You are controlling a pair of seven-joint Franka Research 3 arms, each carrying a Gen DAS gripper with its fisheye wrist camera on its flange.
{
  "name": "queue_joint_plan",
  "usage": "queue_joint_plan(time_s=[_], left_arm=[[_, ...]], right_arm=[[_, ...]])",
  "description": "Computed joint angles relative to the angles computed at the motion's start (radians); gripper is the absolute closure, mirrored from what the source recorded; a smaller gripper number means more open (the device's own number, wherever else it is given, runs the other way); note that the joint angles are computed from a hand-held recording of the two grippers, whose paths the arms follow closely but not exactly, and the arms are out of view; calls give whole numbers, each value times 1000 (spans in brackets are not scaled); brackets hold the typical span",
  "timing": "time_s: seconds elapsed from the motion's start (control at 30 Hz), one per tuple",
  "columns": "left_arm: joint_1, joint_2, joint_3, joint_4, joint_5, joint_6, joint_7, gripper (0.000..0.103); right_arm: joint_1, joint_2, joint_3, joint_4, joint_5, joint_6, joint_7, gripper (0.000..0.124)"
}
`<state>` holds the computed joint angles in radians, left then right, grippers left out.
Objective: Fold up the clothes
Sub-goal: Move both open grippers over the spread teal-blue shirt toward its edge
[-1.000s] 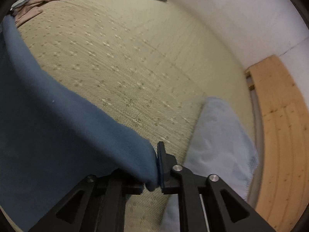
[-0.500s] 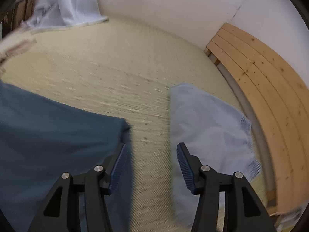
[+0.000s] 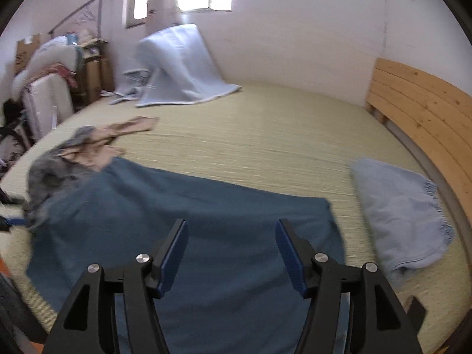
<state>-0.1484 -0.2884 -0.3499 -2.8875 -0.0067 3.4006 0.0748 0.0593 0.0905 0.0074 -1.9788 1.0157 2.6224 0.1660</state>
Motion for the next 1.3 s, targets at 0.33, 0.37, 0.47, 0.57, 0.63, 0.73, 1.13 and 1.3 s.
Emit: queue_joint_plan(time_s=[0.33, 0.37, 0.47, 0.57, 0.63, 0.73, 1.13, 1.3], left_arm=[[-50, 28, -54, -19, 0, -24, -65, 29], [-52, 37, -61, -17, -5, -21, -72, 29], [-20, 69, -144, -6, -58, -7, -80, 29], [67, 55, -267, 14, -122, -53, -52, 29], [133, 40, -351, 10, -144, -51, -80, 29], [203, -30, -454, -14, -165, -79, -153, 29], [278, 16, -528, -37, -181, 65, -164, 29], [220, -18, -489, -30, -202, -30, -159, 57]], right_arm=[[37, -89, -8, -130, 141, -263, -93, 56], [40, -90, -11, -133, 148, -289, -91, 56], [48, -98, -14, -149, 165, -334, -94, 56], [61, -120, -13, -182, 173, -331, -117, 56], [69, -139, -14, -205, 174, -329, -133, 56], [79, -177, -22, -241, 177, -328, -155, 56], [94, -188, -39, -250, 195, -359, -189, 56], [95, -187, -39, -252, 196, -363, -200, 56]])
